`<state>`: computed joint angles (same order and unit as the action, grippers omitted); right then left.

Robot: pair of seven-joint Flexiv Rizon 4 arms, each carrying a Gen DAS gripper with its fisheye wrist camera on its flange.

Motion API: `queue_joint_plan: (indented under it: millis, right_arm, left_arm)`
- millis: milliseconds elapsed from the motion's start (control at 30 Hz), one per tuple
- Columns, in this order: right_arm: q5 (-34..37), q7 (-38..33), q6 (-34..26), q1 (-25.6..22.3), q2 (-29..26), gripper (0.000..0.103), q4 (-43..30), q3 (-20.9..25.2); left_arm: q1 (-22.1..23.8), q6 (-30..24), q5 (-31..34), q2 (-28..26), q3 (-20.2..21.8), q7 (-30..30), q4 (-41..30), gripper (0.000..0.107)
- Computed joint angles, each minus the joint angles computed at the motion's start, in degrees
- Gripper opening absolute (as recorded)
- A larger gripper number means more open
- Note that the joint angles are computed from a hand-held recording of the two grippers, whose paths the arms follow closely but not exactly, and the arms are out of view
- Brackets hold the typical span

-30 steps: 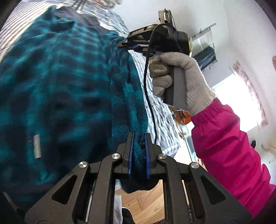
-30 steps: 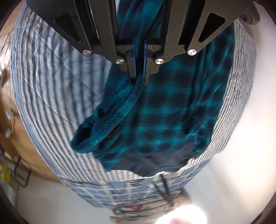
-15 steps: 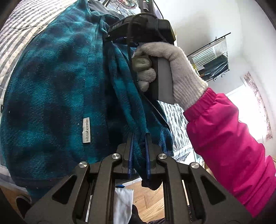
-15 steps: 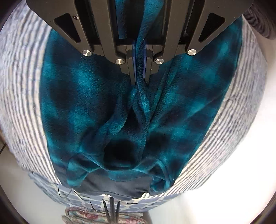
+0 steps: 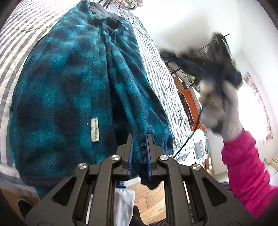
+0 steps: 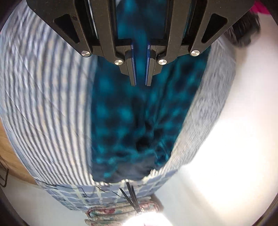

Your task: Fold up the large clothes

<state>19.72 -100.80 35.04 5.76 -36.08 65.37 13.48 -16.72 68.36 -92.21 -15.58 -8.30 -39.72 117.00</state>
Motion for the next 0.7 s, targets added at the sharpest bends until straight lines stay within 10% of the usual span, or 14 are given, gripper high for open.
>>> queue_joint_plan:
  millis: [233, 567, 700]
  right_arm:
    - [-2.12, 0.88, 5.36, 0.17, 6.63, 0.036, 16.78, -1.86]
    - [4.22, 4.23, 1.58, -3.55, 1.68, 0.053, 12.1, 0.27]
    - [4.68, 2.35, 1.17, -3.43, 0.24, 0.014, 10.42, 1.18]
  left_arm:
    - [0.2, 0.61, 7.98, 0.65, 0.07, -4.05, 2.27, 0.011]
    - [0.52, 5.69, 10.75, 4.73, 1.04, -4.8, 6.14, 0.012]
    - [1.64, 6.84, 12.06, 5.81, 2.12, -6.89, 7.39, 0.012]
